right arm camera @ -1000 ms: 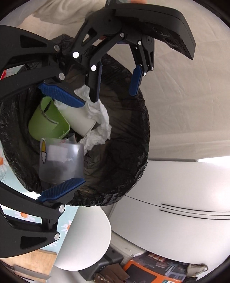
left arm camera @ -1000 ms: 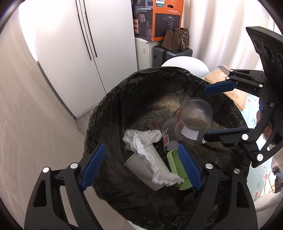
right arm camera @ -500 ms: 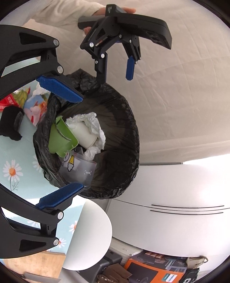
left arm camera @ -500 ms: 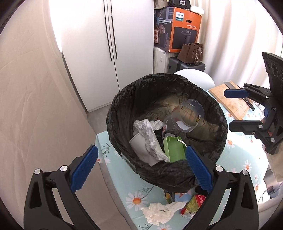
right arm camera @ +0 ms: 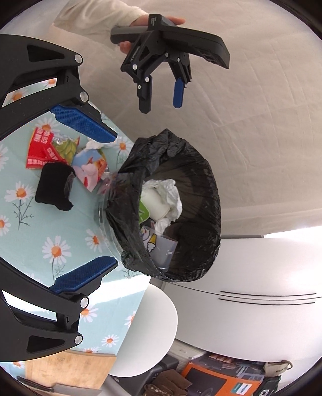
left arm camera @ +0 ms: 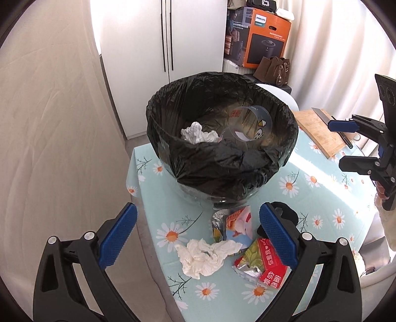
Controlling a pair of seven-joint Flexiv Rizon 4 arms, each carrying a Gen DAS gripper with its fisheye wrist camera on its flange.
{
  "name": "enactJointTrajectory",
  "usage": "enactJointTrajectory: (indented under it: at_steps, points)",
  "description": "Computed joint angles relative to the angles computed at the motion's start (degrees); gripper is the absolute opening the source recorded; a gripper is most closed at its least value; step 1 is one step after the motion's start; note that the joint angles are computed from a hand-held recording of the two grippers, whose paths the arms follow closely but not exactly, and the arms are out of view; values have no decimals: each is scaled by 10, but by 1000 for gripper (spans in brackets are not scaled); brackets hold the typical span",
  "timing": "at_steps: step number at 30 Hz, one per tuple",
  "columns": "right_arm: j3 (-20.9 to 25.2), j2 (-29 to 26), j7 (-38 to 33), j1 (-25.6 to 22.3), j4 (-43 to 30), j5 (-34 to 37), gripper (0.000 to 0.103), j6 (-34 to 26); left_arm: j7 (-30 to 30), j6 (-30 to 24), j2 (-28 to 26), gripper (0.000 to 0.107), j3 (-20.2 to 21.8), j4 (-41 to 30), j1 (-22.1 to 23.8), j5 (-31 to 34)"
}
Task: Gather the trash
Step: 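Move both tools back to the table toward the black cloth and tissue, then close the right tool on the black cloth while the left tool grips the crumpled tissue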
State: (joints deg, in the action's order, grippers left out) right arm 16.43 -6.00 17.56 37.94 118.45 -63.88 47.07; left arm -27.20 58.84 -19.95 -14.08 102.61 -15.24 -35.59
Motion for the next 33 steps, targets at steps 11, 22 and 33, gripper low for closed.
enactJointTrajectory:
  at_steps: [11,22,33]
  points:
    - [-8,-48,7,13,8,57,89,55,-33,-8,2,97,17,49,6,19]
    - [-35,-109,34,26,6,117,89,116,-47,-10,-57,97,6,37,12,34]
    - [-59,-157,34,41,-11,169,89,149,-121,-47,-128,97,16,-25,2,113]
